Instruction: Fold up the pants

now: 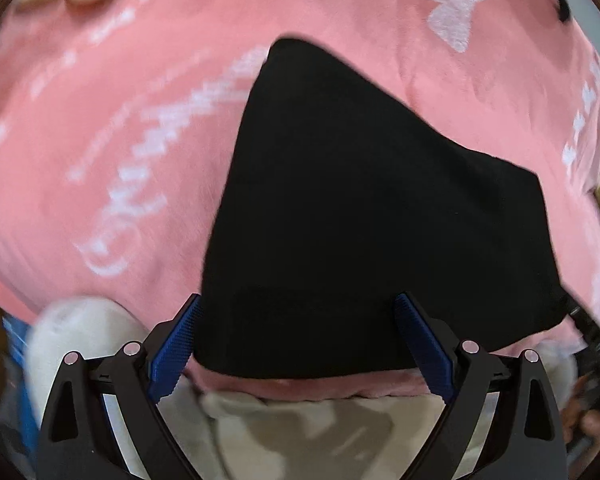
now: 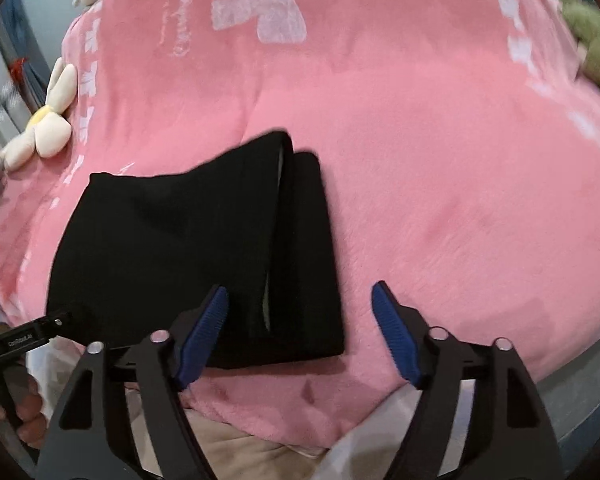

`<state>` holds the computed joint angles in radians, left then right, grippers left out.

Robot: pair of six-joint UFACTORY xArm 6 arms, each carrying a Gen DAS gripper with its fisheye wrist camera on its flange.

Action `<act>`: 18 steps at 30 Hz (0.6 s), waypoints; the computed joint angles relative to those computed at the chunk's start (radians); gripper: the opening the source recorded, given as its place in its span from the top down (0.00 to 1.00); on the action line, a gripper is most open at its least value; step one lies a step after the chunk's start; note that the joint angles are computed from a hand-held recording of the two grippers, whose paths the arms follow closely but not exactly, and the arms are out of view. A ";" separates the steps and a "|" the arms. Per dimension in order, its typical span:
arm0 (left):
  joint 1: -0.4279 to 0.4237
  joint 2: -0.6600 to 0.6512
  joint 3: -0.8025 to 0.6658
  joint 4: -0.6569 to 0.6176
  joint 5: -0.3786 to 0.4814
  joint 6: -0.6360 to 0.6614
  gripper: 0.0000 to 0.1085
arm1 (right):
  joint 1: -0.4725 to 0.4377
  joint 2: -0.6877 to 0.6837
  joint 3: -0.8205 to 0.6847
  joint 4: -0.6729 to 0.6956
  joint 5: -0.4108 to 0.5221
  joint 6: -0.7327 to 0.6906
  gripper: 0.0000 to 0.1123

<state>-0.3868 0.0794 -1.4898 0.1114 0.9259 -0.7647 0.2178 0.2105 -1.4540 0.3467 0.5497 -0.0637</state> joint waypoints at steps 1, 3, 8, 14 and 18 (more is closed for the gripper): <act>0.013 -0.005 0.024 -0.048 -0.033 0.011 0.14 | -0.004 0.015 -0.013 0.058 0.022 -0.029 0.34; 0.028 -0.007 0.051 -0.126 -0.082 0.042 0.10 | -0.011 0.052 -0.046 0.169 0.071 -0.090 0.32; 0.050 0.021 0.055 -0.236 -0.145 0.072 0.10 | -0.002 0.103 -0.098 0.212 0.079 -0.085 0.29; 0.027 0.019 0.001 -0.166 -0.123 0.115 0.60 | 0.004 0.064 -0.109 0.284 0.102 -0.145 0.70; 0.018 -0.059 0.014 -0.197 -0.083 0.208 0.72 | 0.022 -0.056 -0.013 0.305 0.089 -0.204 0.70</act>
